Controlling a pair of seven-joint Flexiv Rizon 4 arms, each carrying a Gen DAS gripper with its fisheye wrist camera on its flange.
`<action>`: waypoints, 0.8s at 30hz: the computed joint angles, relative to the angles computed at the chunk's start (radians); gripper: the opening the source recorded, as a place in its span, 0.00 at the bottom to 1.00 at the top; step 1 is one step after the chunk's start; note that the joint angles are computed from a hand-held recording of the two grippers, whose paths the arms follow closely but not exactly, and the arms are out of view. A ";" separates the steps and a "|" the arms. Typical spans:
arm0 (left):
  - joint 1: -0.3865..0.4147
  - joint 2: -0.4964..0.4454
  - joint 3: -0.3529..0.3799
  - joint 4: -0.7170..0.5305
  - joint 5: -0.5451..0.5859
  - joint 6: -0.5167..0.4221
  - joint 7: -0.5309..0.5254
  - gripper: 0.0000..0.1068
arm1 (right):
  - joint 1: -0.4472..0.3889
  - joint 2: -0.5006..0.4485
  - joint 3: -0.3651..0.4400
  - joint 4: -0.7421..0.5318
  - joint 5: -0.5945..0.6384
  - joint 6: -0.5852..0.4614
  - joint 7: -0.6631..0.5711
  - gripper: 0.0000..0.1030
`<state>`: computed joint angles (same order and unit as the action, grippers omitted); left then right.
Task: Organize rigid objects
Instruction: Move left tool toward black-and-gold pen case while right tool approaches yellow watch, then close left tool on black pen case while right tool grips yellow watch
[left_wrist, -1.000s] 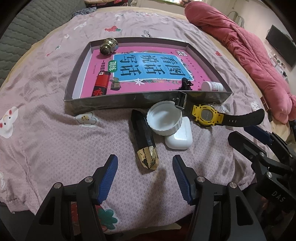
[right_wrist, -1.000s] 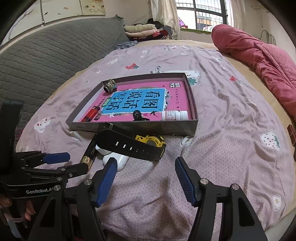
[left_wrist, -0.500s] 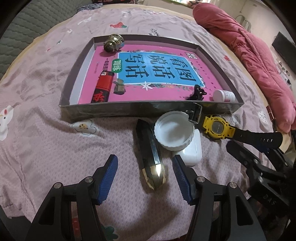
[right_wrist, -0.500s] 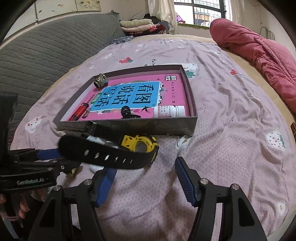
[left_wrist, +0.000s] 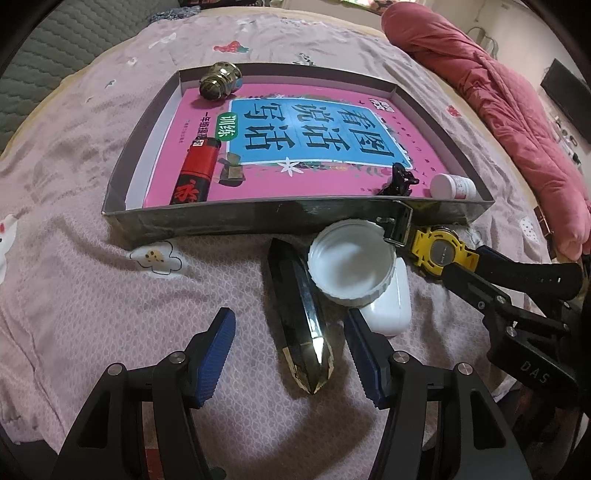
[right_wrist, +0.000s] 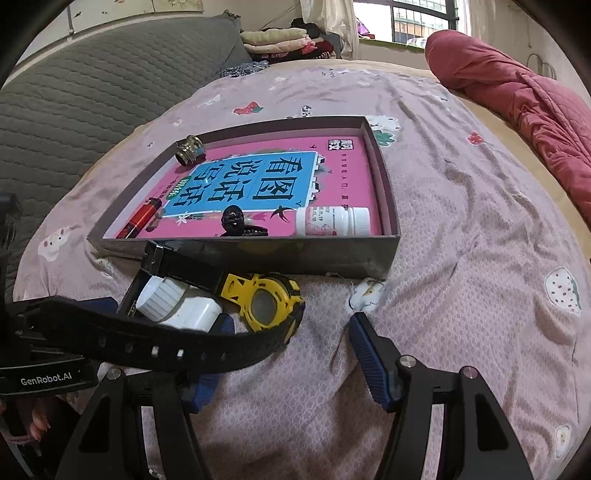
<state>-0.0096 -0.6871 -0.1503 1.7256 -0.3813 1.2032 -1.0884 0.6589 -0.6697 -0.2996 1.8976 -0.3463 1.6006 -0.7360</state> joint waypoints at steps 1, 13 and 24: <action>-0.002 -0.001 0.002 -0.001 0.001 0.003 -0.003 0.59 | 0.001 -0.003 -0.003 -0.003 -0.001 0.004 -0.002 0.62; -0.022 -0.026 0.029 -0.036 0.045 -0.002 -0.023 0.50 | -0.109 -0.051 0.124 -0.090 -0.020 -0.028 -0.084 0.43; -0.004 -0.035 0.011 -0.039 0.034 0.006 -0.008 0.39 | -0.190 -0.081 0.228 -0.135 0.017 -0.021 -0.148 0.38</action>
